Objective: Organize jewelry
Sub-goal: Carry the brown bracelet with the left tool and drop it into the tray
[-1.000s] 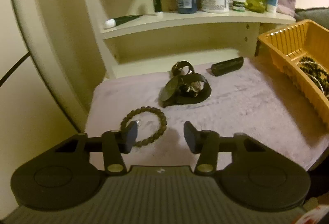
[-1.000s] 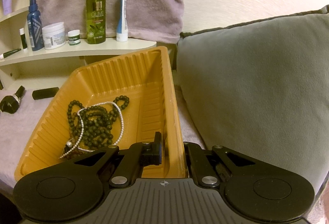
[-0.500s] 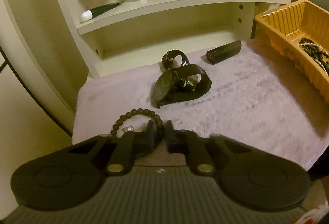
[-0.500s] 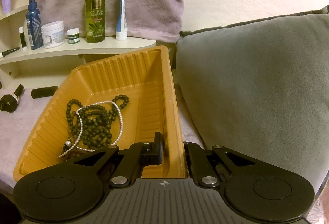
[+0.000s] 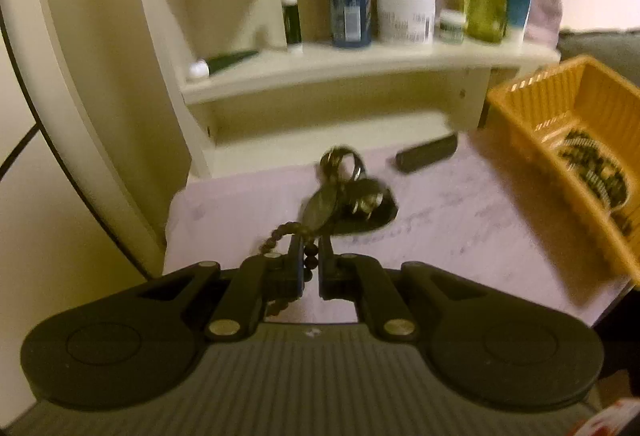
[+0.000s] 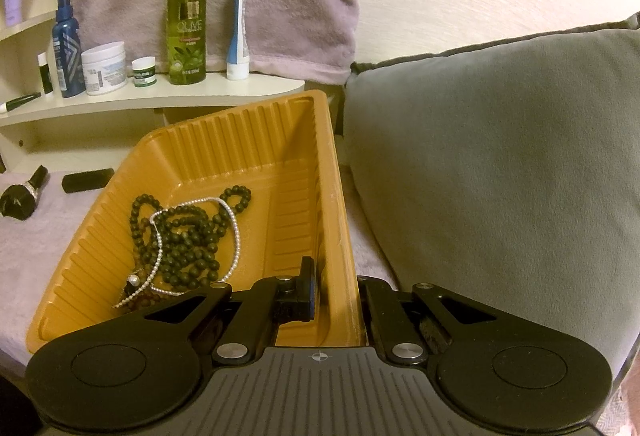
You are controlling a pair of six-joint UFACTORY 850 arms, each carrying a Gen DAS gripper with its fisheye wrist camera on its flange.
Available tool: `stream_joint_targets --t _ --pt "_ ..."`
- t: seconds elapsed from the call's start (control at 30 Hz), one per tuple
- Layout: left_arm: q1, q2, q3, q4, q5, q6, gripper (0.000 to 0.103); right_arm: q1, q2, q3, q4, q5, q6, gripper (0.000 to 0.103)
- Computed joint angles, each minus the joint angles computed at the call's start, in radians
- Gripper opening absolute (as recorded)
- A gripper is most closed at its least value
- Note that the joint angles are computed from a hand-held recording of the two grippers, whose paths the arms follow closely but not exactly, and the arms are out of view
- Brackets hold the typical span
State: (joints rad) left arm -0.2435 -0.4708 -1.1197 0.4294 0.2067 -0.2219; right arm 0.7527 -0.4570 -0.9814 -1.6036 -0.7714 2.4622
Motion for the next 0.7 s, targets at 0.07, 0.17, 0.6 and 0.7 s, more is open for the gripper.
stream_joint_targets --t 0.07,0.17,0.6,0.7 --pt "0.003 0.017 0.000 0.084 0.005 -0.088 0.006 0.002 0.002 0.000 0.002 -0.002 -0.001 0.006" --pt "0.006 0.042 -0.001 0.248 0.026 -0.260 0.006 0.004 0.003 0.001 0.003 -0.003 0.001 0.006" --pt "-0.086 0.086 -0.024 0.650 0.155 -0.632 0.006 0.008 0.009 0.003 0.002 -0.007 0.006 0.006" --pt "-0.120 0.071 -0.044 0.752 0.203 -0.725 0.006 0.008 0.009 0.002 0.003 -0.006 0.005 0.006"
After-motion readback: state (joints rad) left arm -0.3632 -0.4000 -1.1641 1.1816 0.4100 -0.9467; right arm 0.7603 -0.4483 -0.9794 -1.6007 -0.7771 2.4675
